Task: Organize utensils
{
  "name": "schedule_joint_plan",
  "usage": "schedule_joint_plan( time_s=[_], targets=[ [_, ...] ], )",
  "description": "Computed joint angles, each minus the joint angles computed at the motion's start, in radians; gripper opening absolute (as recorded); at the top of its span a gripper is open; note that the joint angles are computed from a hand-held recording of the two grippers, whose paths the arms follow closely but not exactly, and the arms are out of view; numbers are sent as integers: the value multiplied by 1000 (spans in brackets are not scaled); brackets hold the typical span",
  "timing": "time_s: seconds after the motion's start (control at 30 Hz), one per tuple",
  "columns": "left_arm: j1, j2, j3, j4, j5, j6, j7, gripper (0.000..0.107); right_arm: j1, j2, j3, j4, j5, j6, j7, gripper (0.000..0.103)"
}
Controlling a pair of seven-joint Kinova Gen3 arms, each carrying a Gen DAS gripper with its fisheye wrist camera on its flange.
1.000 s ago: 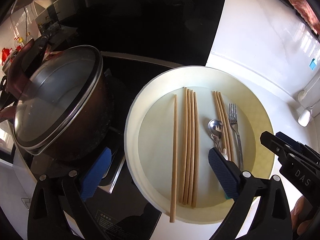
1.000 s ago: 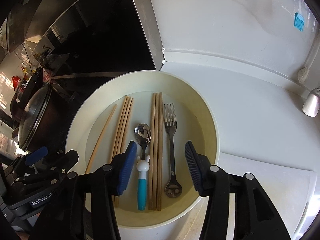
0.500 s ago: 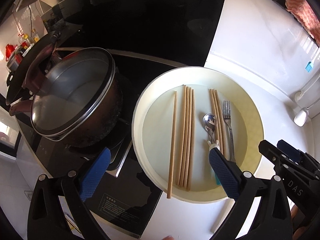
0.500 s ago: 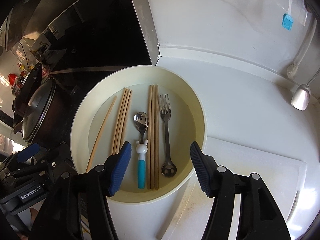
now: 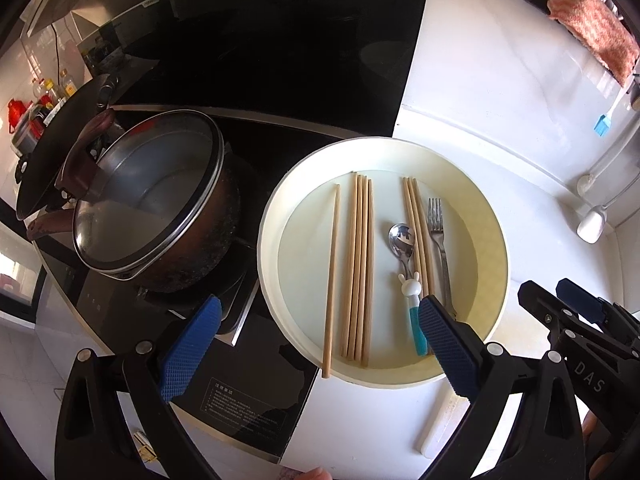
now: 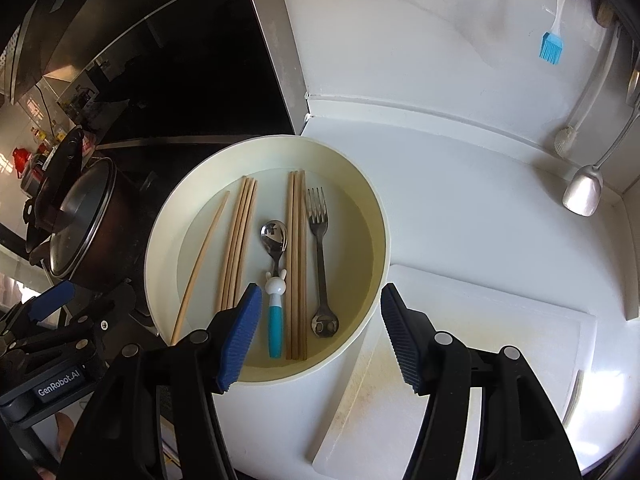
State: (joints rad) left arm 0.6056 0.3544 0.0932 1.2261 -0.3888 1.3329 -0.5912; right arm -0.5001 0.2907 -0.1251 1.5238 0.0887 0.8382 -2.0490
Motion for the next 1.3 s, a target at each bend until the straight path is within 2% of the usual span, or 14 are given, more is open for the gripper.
schedule_joint_plan(
  time_s=[0.2,1.3],
  targets=[
    [15,3,-2,-14,-25,23,7,97,6,-8,0,-1,-5,3,7,59],
    [29,1,-2,-15,-46,35,9,97,5,-16,-1,1,-3,9,15,59]
  ],
)
